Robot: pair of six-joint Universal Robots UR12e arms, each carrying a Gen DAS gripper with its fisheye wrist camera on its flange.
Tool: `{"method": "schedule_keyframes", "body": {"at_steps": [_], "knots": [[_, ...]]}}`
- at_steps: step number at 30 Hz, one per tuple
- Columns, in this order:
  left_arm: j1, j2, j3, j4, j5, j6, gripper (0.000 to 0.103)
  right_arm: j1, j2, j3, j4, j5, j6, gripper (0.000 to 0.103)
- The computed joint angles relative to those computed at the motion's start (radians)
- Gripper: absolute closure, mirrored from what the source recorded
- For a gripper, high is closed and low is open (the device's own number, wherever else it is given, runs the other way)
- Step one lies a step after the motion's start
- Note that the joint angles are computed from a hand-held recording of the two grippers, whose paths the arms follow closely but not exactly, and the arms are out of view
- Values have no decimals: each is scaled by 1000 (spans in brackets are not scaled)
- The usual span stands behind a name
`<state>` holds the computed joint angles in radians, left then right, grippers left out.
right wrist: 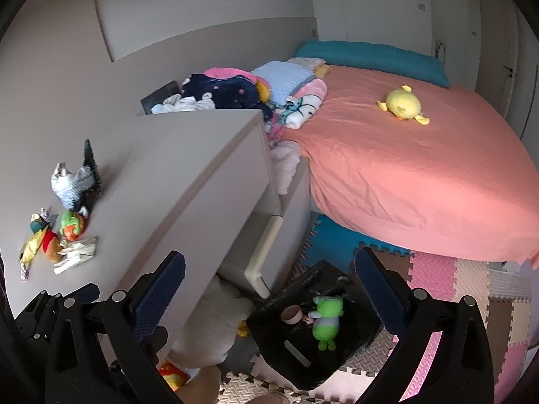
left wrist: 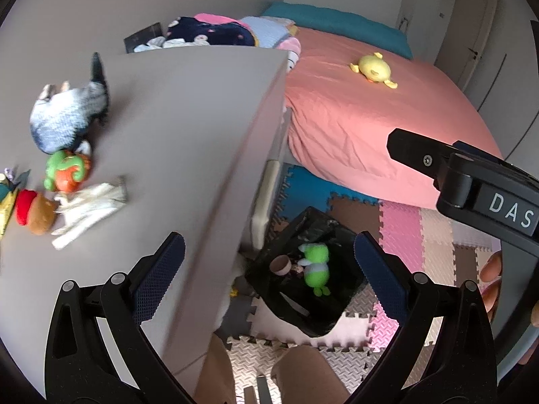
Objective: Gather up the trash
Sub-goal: 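Move both tools back over the desk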
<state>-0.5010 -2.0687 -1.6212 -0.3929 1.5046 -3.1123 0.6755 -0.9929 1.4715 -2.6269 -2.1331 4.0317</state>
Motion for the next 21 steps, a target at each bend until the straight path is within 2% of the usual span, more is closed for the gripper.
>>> {"method": "schedule_keyframes", "body": {"at_steps": [6, 9, 21], "knots": [[37, 31, -21, 23, 20, -9, 6, 10, 33, -72, -18, 25, -72, 3], [59, 48, -34, 32, 43, -15, 6, 13, 57, -120, -31, 68, -117, 3], [174, 111, -127, 89, 147, -73, 6, 46, 209, -398, 69, 192, -259, 3]]}}
